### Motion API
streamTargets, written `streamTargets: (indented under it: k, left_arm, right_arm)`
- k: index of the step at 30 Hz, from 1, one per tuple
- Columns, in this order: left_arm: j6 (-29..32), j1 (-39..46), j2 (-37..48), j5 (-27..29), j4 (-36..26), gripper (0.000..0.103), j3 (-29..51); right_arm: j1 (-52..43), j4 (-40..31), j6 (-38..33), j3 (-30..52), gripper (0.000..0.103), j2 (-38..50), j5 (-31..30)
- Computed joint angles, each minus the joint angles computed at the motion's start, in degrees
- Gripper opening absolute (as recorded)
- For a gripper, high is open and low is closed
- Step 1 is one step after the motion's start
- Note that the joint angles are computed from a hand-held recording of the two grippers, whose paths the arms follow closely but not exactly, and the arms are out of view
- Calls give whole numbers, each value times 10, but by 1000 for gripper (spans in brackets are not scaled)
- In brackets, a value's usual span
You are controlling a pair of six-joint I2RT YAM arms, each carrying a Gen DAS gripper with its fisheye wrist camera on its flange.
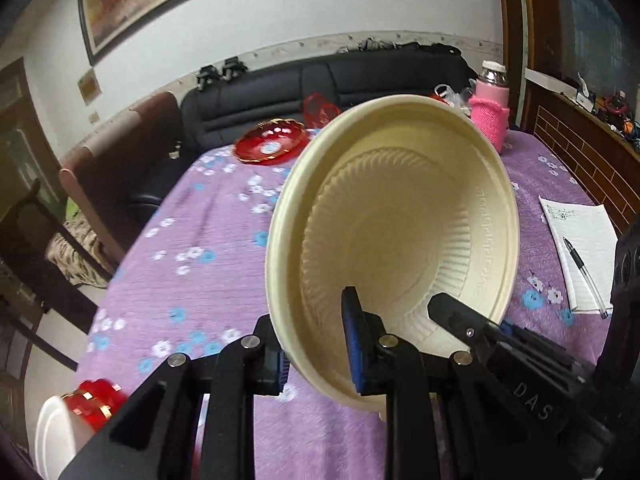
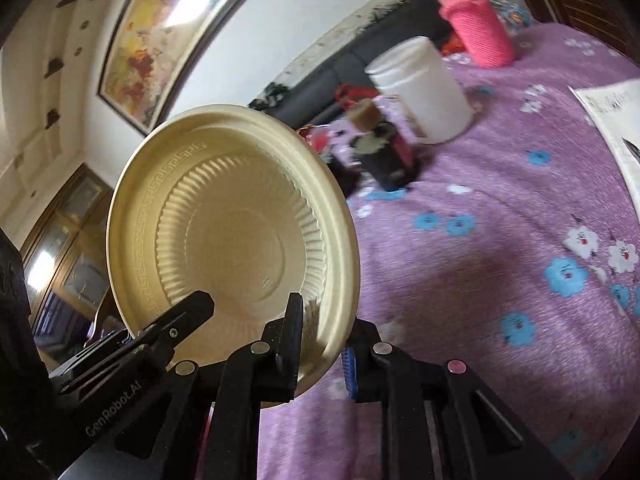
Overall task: Organize plates and bowls
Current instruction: 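Lift the beige bowl and carry it toward the red plate stack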
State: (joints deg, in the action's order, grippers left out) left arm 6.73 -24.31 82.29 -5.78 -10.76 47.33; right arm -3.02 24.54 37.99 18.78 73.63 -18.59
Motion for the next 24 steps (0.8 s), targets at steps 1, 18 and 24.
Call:
streamTargets:
  k: [1,18,24]
  left_arm:
    - [5,9,-19,3,-3,22,-9]
    - [64,151,-263,138,-135,22,-77]
    - [100,237,-307,212,-185,22,-82]
  right_arm:
    - [12,-7,-2,-1,19,-13,6]
    - [249,-247,50,-6,19,-309,211]
    - [357,-298,73,22,19,-316,308]
